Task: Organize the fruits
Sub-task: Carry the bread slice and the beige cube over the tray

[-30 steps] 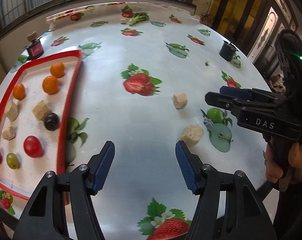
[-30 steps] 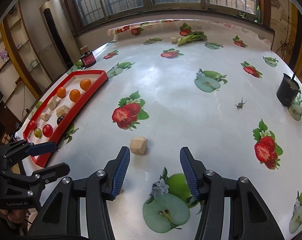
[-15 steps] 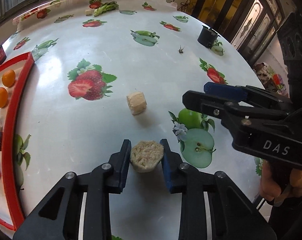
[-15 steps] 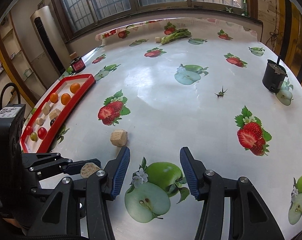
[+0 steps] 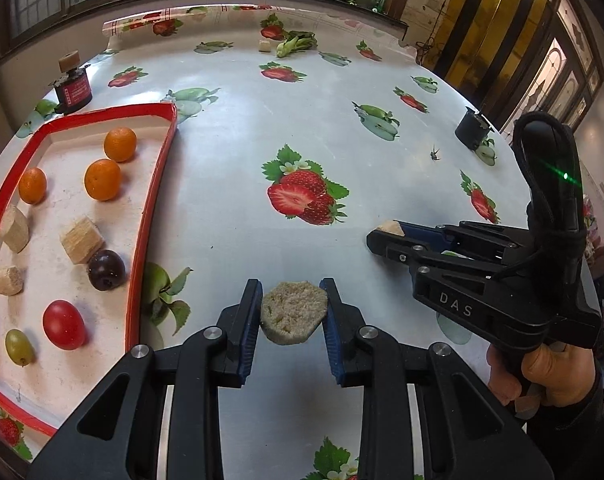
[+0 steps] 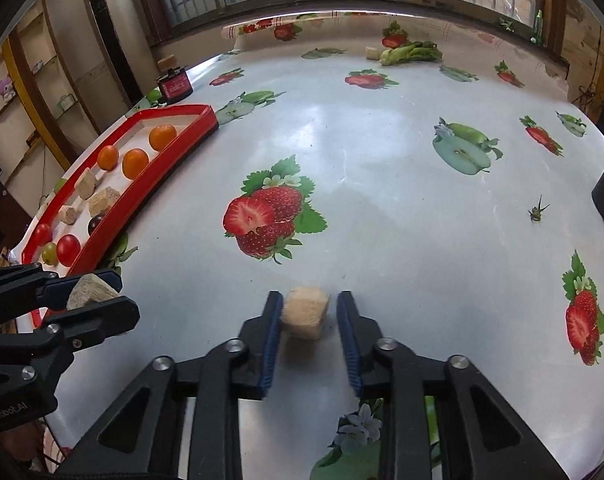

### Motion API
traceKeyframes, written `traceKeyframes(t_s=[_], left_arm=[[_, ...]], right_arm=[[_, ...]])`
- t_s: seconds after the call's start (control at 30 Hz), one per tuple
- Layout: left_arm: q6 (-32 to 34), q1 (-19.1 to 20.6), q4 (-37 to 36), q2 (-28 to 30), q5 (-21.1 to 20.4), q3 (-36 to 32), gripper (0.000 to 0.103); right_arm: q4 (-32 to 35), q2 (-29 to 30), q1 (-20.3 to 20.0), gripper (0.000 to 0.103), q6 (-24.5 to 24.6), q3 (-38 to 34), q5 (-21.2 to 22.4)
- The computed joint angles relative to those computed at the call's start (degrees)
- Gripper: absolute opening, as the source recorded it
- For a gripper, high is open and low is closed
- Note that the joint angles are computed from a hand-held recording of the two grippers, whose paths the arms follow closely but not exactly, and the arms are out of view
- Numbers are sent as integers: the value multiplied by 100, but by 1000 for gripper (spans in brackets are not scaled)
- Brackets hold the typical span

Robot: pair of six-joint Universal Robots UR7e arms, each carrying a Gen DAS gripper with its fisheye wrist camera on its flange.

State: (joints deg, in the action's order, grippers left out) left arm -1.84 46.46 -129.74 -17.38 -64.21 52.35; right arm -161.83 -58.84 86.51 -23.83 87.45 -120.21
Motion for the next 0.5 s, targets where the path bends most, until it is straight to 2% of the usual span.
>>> traceKeyframes(t_s=[0.5], left_arm=[[10,60,-332,-208,376,94,27]], right_arm=[[7,101,373,21,-273,-153,256]])
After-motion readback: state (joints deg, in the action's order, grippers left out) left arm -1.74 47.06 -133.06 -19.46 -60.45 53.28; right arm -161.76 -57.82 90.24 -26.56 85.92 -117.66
